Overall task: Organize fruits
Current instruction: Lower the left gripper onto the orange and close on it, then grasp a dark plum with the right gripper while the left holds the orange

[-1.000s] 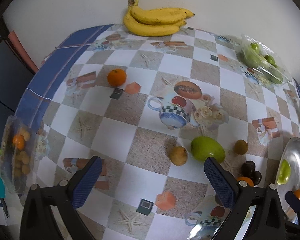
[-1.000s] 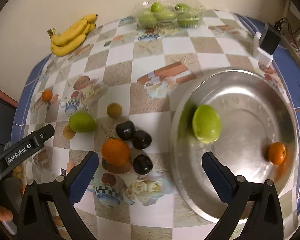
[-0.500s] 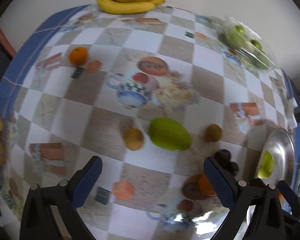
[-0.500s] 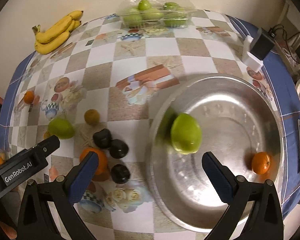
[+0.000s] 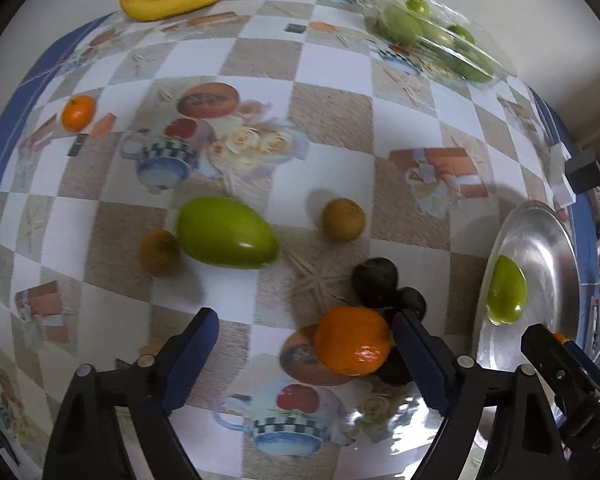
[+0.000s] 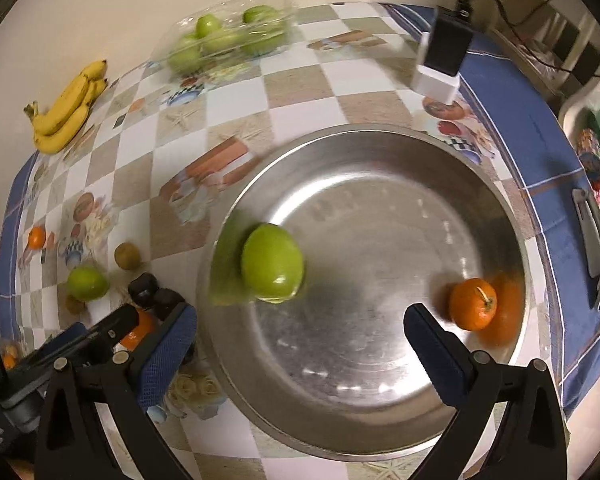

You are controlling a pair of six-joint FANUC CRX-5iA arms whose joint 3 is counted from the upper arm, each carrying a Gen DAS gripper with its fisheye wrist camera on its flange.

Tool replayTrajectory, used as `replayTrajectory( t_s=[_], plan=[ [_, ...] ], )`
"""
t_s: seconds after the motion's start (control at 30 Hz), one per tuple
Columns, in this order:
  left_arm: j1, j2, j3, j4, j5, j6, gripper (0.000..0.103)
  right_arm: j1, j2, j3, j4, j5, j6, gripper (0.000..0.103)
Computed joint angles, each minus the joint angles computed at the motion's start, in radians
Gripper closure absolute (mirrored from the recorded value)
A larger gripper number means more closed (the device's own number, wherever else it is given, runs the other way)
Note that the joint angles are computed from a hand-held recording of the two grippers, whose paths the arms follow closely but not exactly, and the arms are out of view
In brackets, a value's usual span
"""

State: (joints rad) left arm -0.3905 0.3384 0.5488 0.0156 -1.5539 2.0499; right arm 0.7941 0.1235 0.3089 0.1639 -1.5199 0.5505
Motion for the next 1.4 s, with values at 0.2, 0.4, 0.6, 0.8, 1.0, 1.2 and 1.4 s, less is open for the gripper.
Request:
replayTrajectory(
  t_s=[0.2, 0.4, 0.6, 0.8, 1.0, 1.2, 1.4],
  plan=[
    [-0.011, 0.021, 0.004, 0.02, 0.004, 0.01, 0.021, -0.006, -0.008, -0.008, -0.01, -0.001, 0.006, 0.0],
    [-0.012, 0.032, 0.013, 0.047, 0.025, 0.018, 0.034, -0.004, -0.008, -0.009, -0.013, -0.001, 0.01, 0.0],
    [0.003, 0.026, -0.009, 0.103, 0.053, -0.006, 0.052, -0.003, -0.007, -0.007, -0.012, -0.004, 0.012, 0.0],
    [-0.003, 0.017, -0.01, 0.095, 0.043, 0.008, 0.06, -0.004, -0.003, -0.004, -0.016, -0.007, 0.015, 0.0],
    [0.009, 0.0, -0.033, 0.116, 0.052, 0.001, 0.06, 0.001, -0.006, -0.008, -0.017, 0.005, 0.018, 0.0],
    [0.039, -0.039, -0.071, 0.122, 0.064, 0.016, 0.06, 0.028, -0.007, -0.009, 0.017, 0.044, 0.037, 0.0],
    [0.083, -0.095, -0.113, 0.091, 0.071, 0.05, 0.06, 0.057, 0.007, 0.019, 0.009, 0.093, 0.108, 0.001]
  ],
)
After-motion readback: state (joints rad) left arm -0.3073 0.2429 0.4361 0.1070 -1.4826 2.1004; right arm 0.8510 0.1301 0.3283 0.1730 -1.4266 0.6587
